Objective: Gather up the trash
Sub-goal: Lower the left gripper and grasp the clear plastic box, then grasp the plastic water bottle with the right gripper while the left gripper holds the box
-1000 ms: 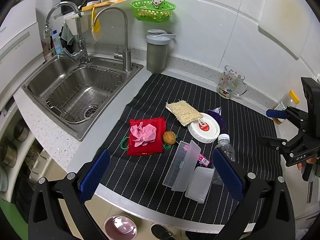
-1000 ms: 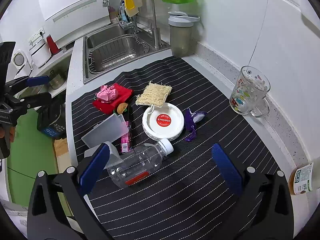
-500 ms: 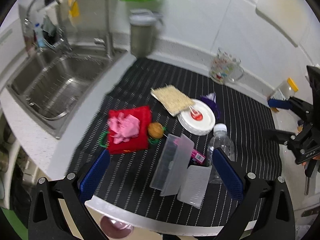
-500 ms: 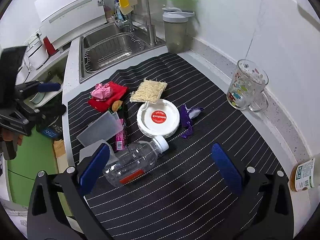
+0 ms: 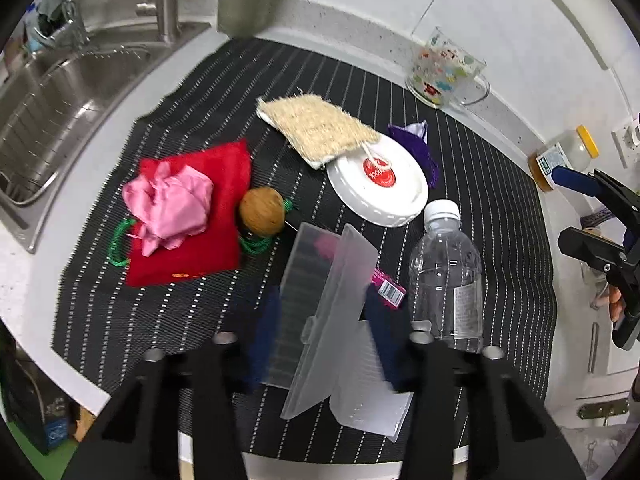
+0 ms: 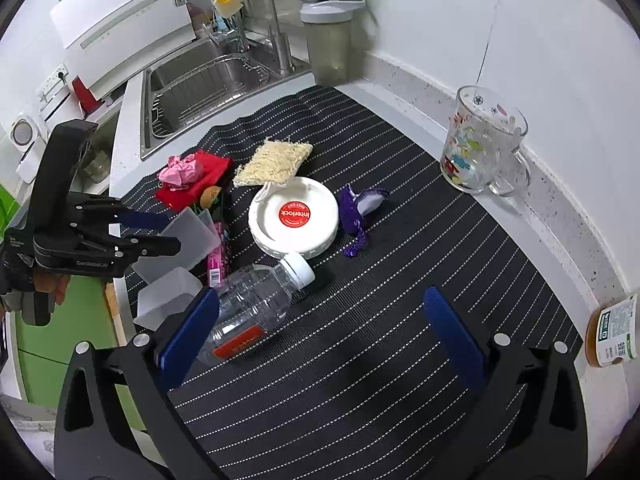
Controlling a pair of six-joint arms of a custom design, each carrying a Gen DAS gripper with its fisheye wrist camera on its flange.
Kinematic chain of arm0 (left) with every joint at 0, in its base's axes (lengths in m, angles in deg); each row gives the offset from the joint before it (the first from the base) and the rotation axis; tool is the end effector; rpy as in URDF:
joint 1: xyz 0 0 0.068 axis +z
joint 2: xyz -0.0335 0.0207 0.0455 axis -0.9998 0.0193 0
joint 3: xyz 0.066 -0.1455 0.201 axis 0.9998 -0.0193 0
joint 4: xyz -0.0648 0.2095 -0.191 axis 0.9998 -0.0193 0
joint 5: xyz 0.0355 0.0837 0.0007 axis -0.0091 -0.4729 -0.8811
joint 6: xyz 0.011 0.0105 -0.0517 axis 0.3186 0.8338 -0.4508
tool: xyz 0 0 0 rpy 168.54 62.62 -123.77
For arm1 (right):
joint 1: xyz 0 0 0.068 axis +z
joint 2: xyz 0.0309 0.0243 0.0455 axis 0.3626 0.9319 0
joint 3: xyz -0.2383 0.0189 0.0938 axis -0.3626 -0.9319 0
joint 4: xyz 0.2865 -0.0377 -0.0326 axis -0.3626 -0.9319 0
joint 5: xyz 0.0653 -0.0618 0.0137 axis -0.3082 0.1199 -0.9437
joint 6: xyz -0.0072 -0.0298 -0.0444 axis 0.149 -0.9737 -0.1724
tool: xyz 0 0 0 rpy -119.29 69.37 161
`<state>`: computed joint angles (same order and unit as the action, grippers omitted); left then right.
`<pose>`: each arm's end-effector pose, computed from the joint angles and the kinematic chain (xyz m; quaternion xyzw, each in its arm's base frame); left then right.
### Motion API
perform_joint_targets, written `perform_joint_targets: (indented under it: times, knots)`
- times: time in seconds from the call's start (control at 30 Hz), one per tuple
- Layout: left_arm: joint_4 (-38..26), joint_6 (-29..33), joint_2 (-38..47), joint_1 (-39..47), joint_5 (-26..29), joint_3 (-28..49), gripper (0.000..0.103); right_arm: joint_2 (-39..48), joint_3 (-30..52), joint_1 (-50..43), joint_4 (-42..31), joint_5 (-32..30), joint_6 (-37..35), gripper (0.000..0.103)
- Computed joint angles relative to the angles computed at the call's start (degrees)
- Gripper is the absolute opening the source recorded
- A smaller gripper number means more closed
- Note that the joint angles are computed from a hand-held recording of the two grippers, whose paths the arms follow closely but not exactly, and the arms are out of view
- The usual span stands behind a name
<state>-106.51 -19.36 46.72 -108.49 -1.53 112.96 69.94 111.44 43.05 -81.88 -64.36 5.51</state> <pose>0.3414 -0.1320 0.3693 0.1556 0.9606 -0.1726 0.1524 0.2926 0.1207 0.4277 -0.1622 0.9503 0.1056 0.2437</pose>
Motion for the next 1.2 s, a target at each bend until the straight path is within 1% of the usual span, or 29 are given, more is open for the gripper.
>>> perform_joint_targets:
  times: [0.03, 0.1, 0.2, 0.23, 0.4, 0.57, 0.7, 0.83, 0.97, 1.2]
  knots:
    - [-0.07, 0.04, 0.11, 0.12, 0.66, -0.12, 0.028, 0.06, -0.04, -0.07, -0.06, -0.03, -0.03, 0.1]
    - [-0.15, 0.26, 0.35, 0.25, 1.74, 0.13, 0.024, 0.01, -0.28, 0.0, 0.0, -0.01, 0.07, 0.1]
    - [-0.46, 0.68, 0.49, 0.16, 2.22, 1.03, 0.009, 0.23, -0.09, 0.17, -0.15, -0.03, 0.23, 0.1]
    - [-0.45, 0.68, 0.74, -0.01, 1.78, 1.48, 0.008, 0.33, 0.05, 0.25, -0.15, -0.06, 0.28, 0.1]
    - [-0.31, 0.87, 0.11, -0.26, 0.98, 2.95, 0.007, 0.01, -0.11, 1.44, 0.0, 0.27, 0.96, 0.1]
    - [-1.71, 0.82, -1.07, 0.02, 0.65, 7.44, 0.007, -0.25, -0.71, 2.75, 0.19, -0.06, 3.06, 0.1]
    - [-3.41, 1.49, -1.85, 0.18, -0.18, 11.04, 0.007, 0.52, -1.21, 4.17, 0.75, -0.22, 6.22, 0.1]
    - [-4.39, 2.55, -2.59, 0.86, -0.76, 12.58, 0.007, 3.05, -0.67, 4.85, 0.15, 0.05, 11.7, 0.1]
    - [-3.62, 3.38, -4.34, 2.12, -0.06, 10.47, 0.007, 5.73, -0.72, 4.56, -0.15, -1.56, 19.14, 0.1]
    - [-2.18, 4.99, -6.23, 4.51, 2.07, 6.41, 0.007, 6.96, -4.11, 4.85, 2.27, -4.55, 26.58, 0.1]
